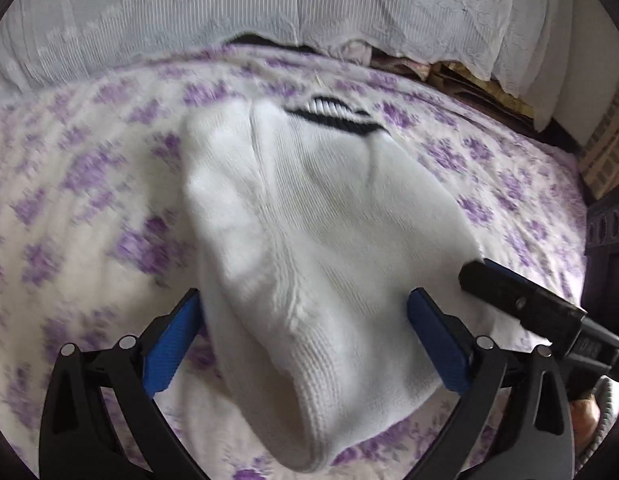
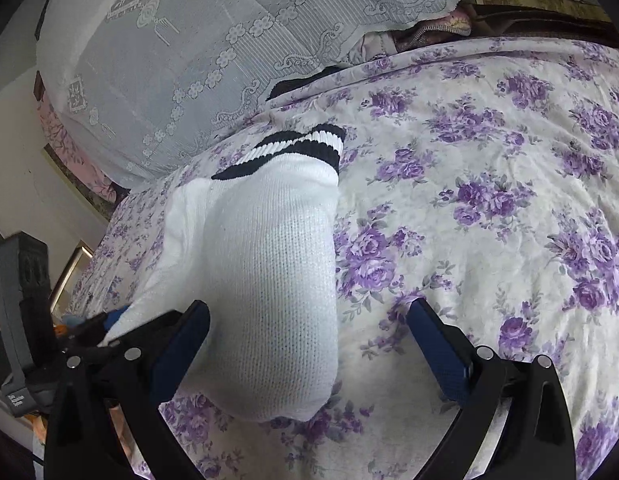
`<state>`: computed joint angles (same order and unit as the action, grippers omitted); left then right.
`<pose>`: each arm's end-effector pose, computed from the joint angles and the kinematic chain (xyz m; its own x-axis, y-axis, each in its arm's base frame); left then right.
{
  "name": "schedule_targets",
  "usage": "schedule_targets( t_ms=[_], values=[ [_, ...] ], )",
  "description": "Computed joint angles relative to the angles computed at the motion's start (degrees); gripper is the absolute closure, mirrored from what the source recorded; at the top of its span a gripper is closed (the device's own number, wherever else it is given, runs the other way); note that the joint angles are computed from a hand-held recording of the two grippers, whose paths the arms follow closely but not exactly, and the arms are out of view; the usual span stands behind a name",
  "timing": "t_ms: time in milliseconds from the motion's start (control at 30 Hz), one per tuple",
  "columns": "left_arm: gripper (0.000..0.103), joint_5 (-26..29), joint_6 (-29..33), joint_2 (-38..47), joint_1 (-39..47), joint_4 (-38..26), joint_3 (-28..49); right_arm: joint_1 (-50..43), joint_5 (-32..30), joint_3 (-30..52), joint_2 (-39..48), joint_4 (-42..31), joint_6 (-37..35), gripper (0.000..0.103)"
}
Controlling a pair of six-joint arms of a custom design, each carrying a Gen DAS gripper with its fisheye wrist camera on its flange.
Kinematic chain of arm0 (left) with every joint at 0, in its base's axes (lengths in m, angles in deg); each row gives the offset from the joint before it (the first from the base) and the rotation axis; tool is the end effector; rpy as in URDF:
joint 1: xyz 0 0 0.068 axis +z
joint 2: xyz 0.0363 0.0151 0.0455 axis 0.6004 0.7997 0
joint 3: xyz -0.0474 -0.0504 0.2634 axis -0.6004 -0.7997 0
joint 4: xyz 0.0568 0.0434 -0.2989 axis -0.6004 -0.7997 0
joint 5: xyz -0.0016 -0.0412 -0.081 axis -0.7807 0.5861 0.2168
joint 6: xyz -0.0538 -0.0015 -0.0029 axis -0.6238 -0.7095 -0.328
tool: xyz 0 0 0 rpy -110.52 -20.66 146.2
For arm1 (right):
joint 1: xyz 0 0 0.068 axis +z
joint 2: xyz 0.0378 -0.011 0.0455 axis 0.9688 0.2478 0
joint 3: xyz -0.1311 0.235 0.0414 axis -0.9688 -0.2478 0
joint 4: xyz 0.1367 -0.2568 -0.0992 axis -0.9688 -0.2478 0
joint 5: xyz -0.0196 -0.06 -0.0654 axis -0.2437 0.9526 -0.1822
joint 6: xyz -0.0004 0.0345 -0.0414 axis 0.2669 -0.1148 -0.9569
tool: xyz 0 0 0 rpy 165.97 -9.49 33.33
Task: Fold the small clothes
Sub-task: 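Grasp the folded sweater with both tools, then lift and carry the folded sweater with both tools to the striped clothes stack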
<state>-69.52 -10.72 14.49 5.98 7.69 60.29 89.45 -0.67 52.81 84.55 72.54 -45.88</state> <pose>0.3241 -0.1947 0.0932 -0.7844 0.0829 -0.6147 0.2775 0.9333 -0.2281 0.2984 0.0822 0.0755 -0.7300 0.2827 -0.6222 -0.0867 0.8648 0.4946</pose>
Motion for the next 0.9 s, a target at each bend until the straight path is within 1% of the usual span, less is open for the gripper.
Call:
schedule_targets(
  t_ms=[133,167,200,267,367,433,567,667,700,733,833,900],
  values=[
    [0.004,14.5,-4.4,4.4,5.5,2.9,0.8,-2.2,-4.3,1.1,1.6,0.2,1.9,0.003],
    [0.004,16.4,-5.2,4.8,6.4,3.8,0.7,-2.4,-5.4,1.9,2.0,-0.3,2.0,0.003],
    [0.004,17.0,-5.4,4.9,6.6,4.2,0.6,-2.6,-6.9,3.1,2.7,-1.0,1.7,0.003],
    [0.004,17.2,-5.3,5.5,6.1,4.7,1.0,-3.0,-8.8,5.6,4.4,-2.5,1.3,0.003],
    [0.004,17.0,-4.8,6.4,5.5,4.4,2.2,-3.5,-9.6,10.5,8.3,-5.2,1.1,0.003],
    [0.004,18.3,-5.2,7.0,6.1,4.5,2.8,-3.7,-9.6,14.5,11.6,-7.7,0.4,0.003],
    [0.004,21.1,-6.8,8.7,7.5,5.8,4.3,-3.4,-10.7,19.6,16.8,-6.1,0.7,0.003],
    [0.004,20.4,-8.1,9.3,7.3,7.7,4.4,-2.3,-10.8,21.9,19.1,-5.5,-1.7,0.005],
    [0.005,19.6,-8.3,9.1,7.0,8.2,4.0,-2.2,-11.8,21.8,19.1,-4.9,-2.4,0.011],
    [0.005,18.8,-8.1,8.7,6.5,8.5,3.6,-2.1,-13.4,21.1,18.7,-3.7,-3.3,0.029],
    [0.008,16.2,-7.4,7.3,5.3,9.2,2.3,-0.3,-9.0,18.2,15.4,-2.1,-6.2,0.034],
    [0.012,14.8,-6.6,6.2,4.6,9.9,1.2,0.5,-7.3,16.5,13.5,-1.0,-7.5,0.038]
  ],
)
